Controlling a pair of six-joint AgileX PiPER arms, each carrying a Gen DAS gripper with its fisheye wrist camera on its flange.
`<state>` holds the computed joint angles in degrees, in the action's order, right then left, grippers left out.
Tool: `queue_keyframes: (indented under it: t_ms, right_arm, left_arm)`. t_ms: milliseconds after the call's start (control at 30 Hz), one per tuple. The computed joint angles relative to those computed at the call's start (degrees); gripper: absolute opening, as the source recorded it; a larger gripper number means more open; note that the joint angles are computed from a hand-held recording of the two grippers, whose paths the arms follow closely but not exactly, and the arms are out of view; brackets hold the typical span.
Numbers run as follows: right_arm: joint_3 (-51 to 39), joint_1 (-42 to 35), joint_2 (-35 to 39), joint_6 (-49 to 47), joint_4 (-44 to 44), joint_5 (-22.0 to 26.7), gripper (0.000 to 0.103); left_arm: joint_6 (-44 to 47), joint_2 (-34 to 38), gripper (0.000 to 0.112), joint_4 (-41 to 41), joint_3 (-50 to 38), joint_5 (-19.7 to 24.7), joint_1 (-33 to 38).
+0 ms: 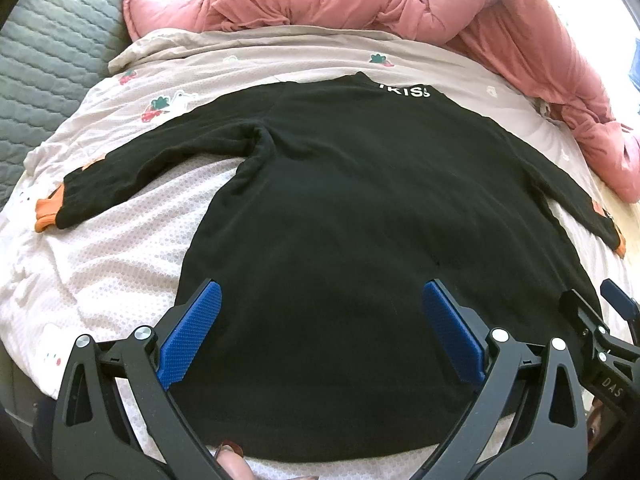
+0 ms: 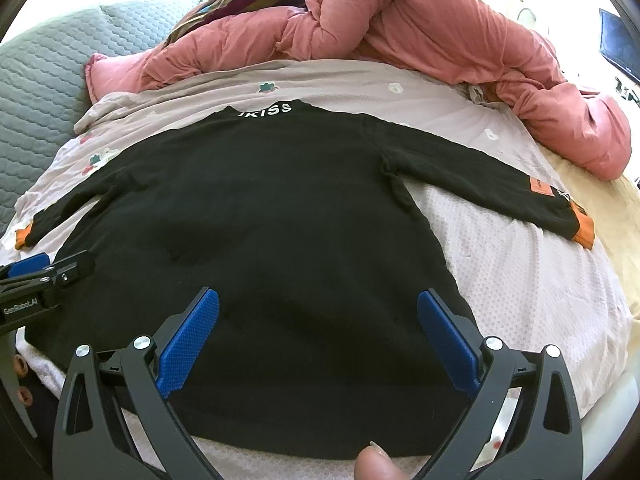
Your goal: Fold small clothes
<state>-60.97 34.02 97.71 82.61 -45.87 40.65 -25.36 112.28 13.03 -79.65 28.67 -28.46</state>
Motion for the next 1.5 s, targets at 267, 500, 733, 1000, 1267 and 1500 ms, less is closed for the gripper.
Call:
queue_keyframes:
  t_ms: [267,500,733,1000,1267,1500]
  right_arm:
    - [-0.7,-3.6,1.4,0.8,-1.7,0.2,0.099]
    - [-0.9,-7.1,1.5,-0.2,-3.0,3.5,0.099]
    - [0.6,-12.8,1.1,2.2,-4.1,0.6,0.099]
    - [0.4,-19.5,1.5,3.4,-6.6,0.2,0.099]
    - [0.4,-26.4,1.1,2.5,-7.0,-1.4,0.099]
    - [1.0,-33.2,0.1,0.0,-4.9,-3.4,0.099]
  left_arm:
    - [2.0,3.3,0.095,-1.5,-5.5,2.8,0.2]
    - [5.2,7.5,0.095,-3.9,-12.9,6.3,0.0]
    - [6.5,11.9,0.095,-5.2,-20.4,9.7,-0.1]
    - [8.0,17.8,0.095,-6.8,-31.2,14.7,-0.2]
    - [9.0,24.3,0.095,-6.8,-44.5,21.2,-1.1]
    - [9.6,32.2,0.095,-6.7,-61.1,28.9,-1.7]
